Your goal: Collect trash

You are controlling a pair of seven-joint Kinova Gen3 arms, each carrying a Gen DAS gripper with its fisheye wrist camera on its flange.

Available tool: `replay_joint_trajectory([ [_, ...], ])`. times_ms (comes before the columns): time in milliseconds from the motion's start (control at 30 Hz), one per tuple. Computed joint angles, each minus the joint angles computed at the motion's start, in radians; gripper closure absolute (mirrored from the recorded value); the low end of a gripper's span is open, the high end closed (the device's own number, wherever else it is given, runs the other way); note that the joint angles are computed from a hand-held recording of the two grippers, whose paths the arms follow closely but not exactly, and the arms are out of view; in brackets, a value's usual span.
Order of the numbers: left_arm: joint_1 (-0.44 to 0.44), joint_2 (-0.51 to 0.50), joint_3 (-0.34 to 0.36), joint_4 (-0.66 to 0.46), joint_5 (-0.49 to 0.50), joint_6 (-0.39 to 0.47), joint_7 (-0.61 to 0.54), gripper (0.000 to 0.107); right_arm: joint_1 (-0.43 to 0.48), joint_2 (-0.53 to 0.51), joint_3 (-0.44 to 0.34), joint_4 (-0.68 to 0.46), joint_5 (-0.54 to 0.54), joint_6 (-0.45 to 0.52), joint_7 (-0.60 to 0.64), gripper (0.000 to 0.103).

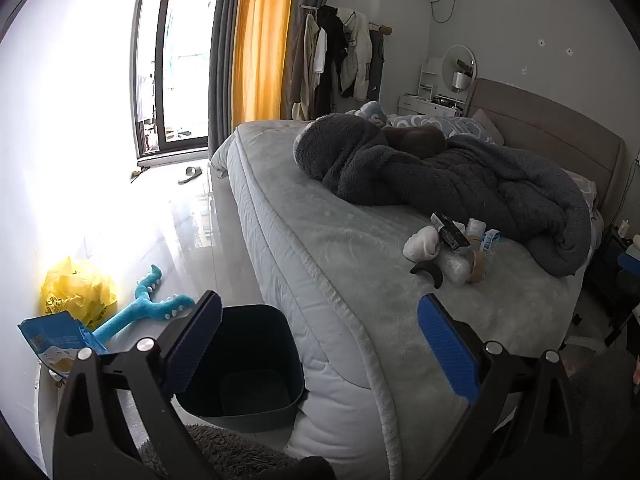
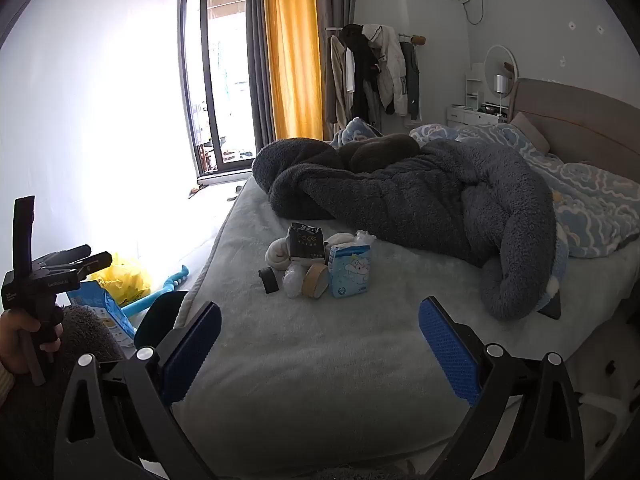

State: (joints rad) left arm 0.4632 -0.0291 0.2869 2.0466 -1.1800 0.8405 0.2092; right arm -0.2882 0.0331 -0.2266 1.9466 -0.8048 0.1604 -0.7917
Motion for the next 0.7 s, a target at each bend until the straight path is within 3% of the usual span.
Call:
replay_joint_trajectory([
  [700, -0.003, -0.001, 0.0, -0.001, 0.006, -0.005, -0.002, 0.008, 0.002, 0.001, 0.001, -0.001, -0.003, 0.004, 0.003, 0.003],
])
